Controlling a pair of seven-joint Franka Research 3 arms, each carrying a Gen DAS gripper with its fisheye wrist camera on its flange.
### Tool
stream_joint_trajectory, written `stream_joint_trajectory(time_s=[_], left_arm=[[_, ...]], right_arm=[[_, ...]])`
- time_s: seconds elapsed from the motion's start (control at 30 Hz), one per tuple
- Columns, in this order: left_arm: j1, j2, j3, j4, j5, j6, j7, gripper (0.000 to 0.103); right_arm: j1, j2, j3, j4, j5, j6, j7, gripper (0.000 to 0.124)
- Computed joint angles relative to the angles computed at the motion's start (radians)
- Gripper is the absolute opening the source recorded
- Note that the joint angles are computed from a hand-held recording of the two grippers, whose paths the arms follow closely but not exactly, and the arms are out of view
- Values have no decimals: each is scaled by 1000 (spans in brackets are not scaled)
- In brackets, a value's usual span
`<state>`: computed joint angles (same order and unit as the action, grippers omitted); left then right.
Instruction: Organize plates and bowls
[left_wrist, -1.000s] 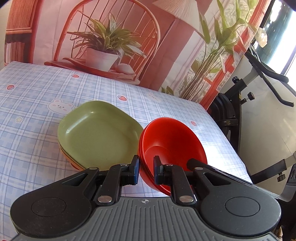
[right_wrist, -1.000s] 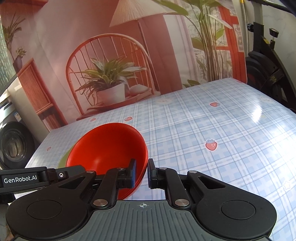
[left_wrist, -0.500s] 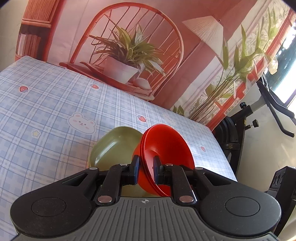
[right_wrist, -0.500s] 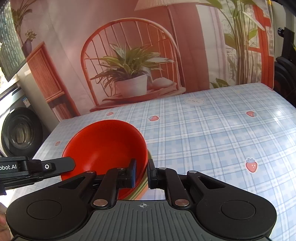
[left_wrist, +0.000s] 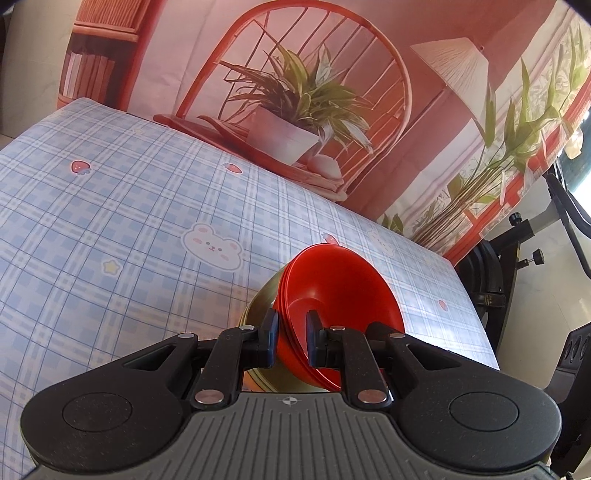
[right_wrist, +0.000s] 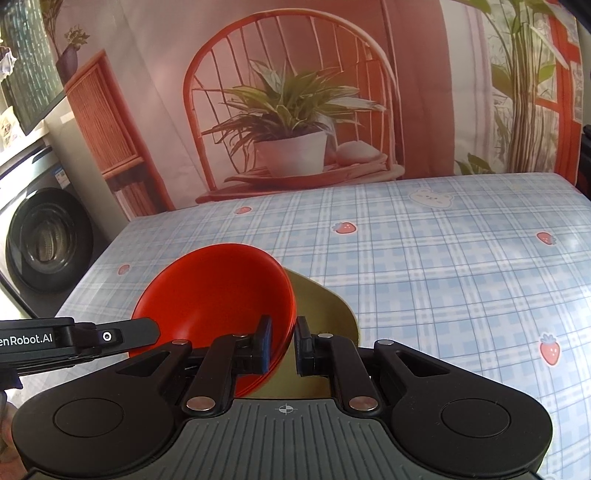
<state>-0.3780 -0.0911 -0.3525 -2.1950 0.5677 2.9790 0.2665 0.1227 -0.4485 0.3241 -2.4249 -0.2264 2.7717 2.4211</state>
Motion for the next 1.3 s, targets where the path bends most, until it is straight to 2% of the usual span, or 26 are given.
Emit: stream_joint_trajectory(time_s=[0.8, 0.93, 1.13, 1.3], left_arm=[[-2, -53, -23, -67, -34, -19, -11, 16], [13, -69, -36, -59, 11, -54, -52, 19], [10, -95, -37, -49, 22, -120, -43, 25], [7, -129, -53, -19, 68, -227, -12, 26]], right_arm=[[27, -23, 8, -34, 28, -1, -20, 13], [29, -20, 4, -29, 30, -5, -32, 17], [4, -13, 28, -11, -14, -13, -19, 20], [-18, -50, 47, -15, -66, -14, 0, 25]])
